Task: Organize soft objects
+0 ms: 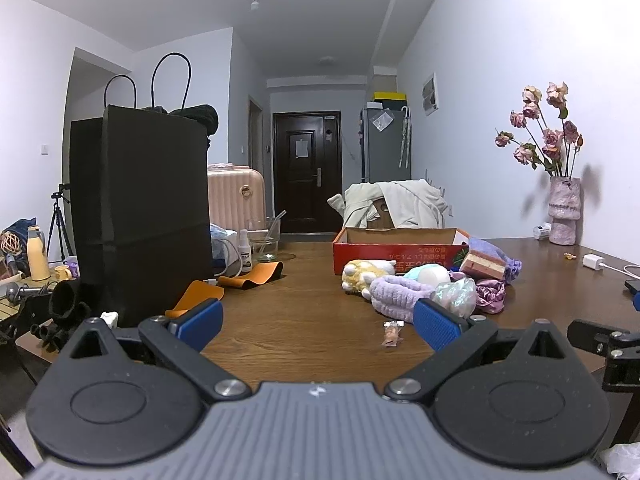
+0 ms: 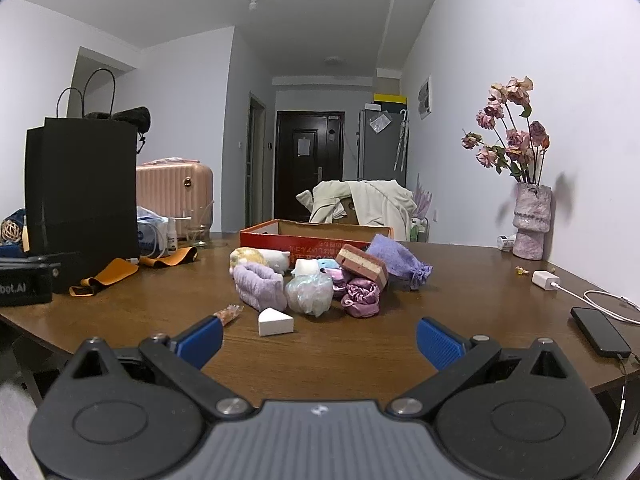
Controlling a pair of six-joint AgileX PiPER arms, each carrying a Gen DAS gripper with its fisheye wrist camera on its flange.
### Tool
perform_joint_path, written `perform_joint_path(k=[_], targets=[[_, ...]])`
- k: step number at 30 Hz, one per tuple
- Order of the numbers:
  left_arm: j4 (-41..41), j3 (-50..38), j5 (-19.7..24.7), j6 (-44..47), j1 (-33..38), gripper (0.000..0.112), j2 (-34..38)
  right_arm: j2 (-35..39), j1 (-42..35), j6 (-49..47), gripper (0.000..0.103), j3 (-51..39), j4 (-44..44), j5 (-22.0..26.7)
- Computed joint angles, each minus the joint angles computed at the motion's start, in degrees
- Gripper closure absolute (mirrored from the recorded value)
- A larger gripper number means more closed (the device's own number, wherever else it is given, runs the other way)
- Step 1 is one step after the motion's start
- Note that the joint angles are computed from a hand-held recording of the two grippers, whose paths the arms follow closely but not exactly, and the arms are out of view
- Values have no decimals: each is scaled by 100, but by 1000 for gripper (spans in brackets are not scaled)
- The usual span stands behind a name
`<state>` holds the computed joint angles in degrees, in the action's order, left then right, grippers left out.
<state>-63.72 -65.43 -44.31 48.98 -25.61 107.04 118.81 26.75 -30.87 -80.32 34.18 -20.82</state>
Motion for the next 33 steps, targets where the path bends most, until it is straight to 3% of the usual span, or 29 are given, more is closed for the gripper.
perform_joint_path(k=[7,33], targets=[[-82,-22,68,63,17,9,-31,11,52,-469,0,-19,472,-73],[-223,-98,130,213,13,9,4,16,62,-597,0,20,609,-141]])
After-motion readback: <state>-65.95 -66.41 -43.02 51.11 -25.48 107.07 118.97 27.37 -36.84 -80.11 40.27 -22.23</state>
